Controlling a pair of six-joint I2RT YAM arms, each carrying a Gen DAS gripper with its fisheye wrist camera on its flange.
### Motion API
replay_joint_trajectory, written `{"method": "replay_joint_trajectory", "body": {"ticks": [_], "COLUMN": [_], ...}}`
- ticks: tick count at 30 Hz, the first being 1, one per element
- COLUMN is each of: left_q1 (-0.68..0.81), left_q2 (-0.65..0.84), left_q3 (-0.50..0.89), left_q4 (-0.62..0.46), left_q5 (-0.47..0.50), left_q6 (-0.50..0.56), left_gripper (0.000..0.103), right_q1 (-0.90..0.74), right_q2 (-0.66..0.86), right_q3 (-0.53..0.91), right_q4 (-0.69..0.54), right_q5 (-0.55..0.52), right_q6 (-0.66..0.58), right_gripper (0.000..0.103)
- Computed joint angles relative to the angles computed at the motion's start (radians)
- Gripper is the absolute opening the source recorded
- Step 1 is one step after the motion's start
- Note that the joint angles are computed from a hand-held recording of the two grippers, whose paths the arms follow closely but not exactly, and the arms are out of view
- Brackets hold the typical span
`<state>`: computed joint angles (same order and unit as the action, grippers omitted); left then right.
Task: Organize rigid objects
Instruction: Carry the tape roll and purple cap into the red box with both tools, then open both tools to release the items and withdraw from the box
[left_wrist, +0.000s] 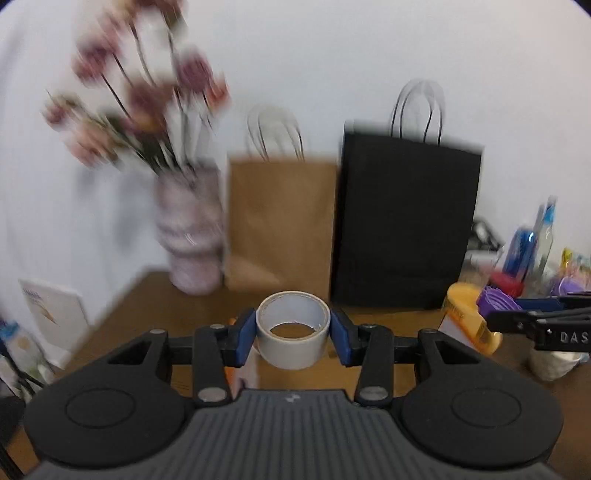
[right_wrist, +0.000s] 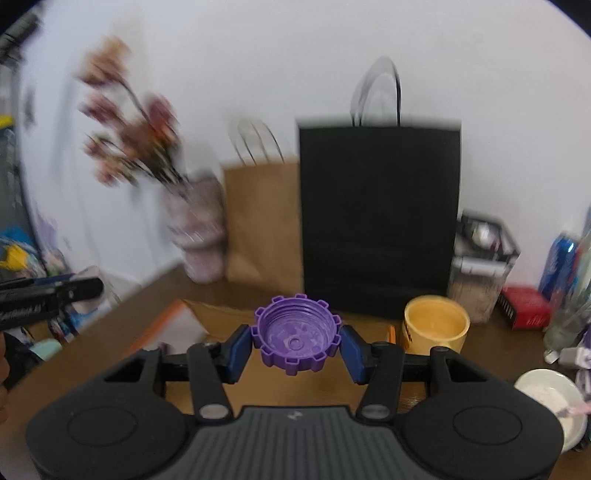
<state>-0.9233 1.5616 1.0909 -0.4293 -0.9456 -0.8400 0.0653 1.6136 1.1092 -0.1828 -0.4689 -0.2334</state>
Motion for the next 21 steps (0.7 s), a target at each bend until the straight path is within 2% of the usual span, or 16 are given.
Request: {"method": "replay_joint_trajectory", "body": {"ticks": [1, 2, 4, 6, 8, 9, 10, 11, 12, 13, 14, 16, 18, 21], "left_q1": [0.058, 0.116, 0.196, 0.242, 0.277, 0.299, 0.314, 0.324, 0.33, 0.337, 0.342, 0.35, 0.344, 0.287], "left_q2": [0.043, 0.118, 0.238, 0.317, 0.384, 0.398, 0.393, 0.395, 0.393, 0.386, 0.377, 0.36, 0.341, 0.296], "left_q3": [-0.016, 0.002, 0.058, 0.088, 0.134, 0.163, 0.152, 0.155, 0.153, 0.14, 0.126, 0.098, 0.074, 0.052], "left_q4": [0.093, 0.142, 0.17, 0.193, 0.153, 0.109, 0.12, 0.114, 0.108, 0.123, 0.14, 0.172, 0.203, 0.197], "left_q5": [0.045, 0.084, 0.163, 0.215, 0.269, 0.327, 0.362, 0.374, 0.379, 0.387, 0.397, 0.412, 0.391, 0.272], "left_q6": [0.072, 0.126, 0.175, 0.201, 0.201, 0.193, 0.186, 0.171, 0.157, 0.16, 0.179, 0.211, 0.206, 0.182], "left_gripper": [0.043, 0.043, 0.044, 0.044, 0.044, 0.049, 0.056, 0.072, 0.076, 0.076, 0.076, 0.076, 0.076, 0.081], "right_q1": [0.025, 0.043, 0.075, 0.104, 0.132, 0.143, 0.154, 0.17, 0.181, 0.19, 0.192, 0.197, 0.195, 0.169], "right_q2": [0.094, 0.167, 0.319, 0.421, 0.467, 0.491, 0.507, 0.514, 0.519, 0.521, 0.527, 0.5, 0.482, 0.43], "right_q3": [0.081, 0.139, 0.267, 0.336, 0.35, 0.369, 0.377, 0.373, 0.376, 0.386, 0.393, 0.349, 0.326, 0.291], "right_q4": [-0.031, -0.05, -0.098, -0.102, -0.083, -0.085, -0.079, -0.049, -0.047, -0.065, -0.072, -0.052, -0.04, -0.043], "right_q5": [0.046, 0.084, 0.162, 0.218, 0.263, 0.283, 0.309, 0.353, 0.377, 0.391, 0.386, 0.379, 0.388, 0.338], "right_q6": [0.003, 0.012, 0.029, 0.023, 0.002, -0.003, -0.004, -0.007, -0.005, -0.005, -0.005, 0.001, 0.014, 0.07], "right_gripper": [0.052, 0.052, 0.052, 0.052, 0.052, 0.052, 0.053, 0.052, 0.053, 0.059, 0.07, 0.085, 0.085, 0.085]}}
